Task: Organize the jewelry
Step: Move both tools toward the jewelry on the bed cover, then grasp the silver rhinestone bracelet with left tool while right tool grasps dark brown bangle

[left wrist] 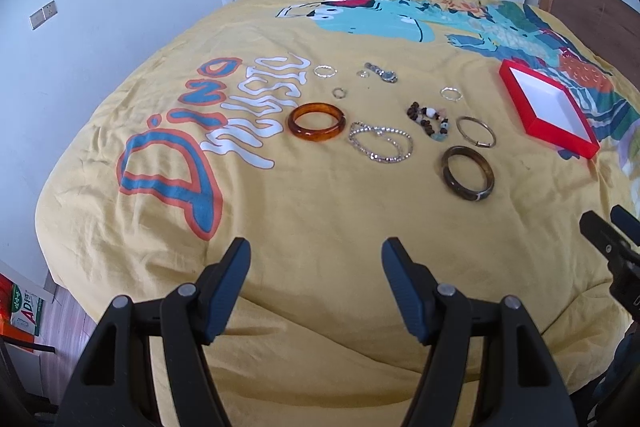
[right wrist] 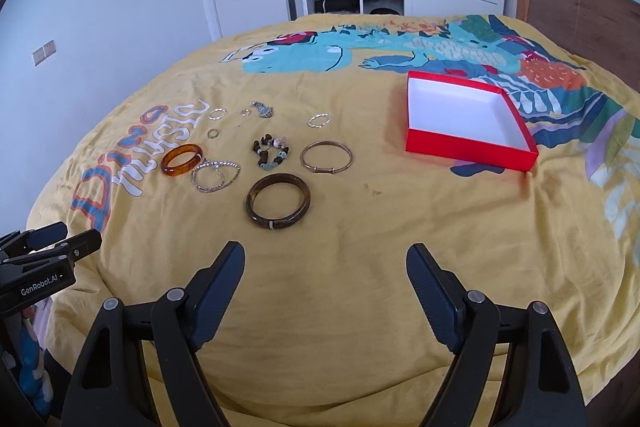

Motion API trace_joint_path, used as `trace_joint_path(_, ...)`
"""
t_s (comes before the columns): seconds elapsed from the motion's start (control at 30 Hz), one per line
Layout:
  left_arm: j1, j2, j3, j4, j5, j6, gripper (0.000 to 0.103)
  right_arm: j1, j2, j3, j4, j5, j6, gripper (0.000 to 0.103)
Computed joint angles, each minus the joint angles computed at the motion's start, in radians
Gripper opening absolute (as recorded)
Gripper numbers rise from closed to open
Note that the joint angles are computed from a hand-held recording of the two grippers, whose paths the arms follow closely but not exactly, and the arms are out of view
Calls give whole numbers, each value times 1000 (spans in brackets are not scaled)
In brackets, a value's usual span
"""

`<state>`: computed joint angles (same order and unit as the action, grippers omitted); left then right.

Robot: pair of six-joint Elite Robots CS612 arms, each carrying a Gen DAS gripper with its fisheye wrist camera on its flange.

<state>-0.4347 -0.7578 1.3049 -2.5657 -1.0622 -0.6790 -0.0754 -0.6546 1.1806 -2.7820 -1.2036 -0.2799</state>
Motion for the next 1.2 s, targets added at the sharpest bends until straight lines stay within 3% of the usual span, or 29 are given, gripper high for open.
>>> trace_joint_path(0.8,22,41,-80,47,-14,20,66,16,41,-82,102,16,-42,80)
trace_joint_path(1.03,65,83,-143,56,-148,-55,66,24,100,-196,210,38,-62,66)
trace_joint_path(1.2,91,142,-238,62,-238,-82,66,34,163,-312,317,50,-74,57)
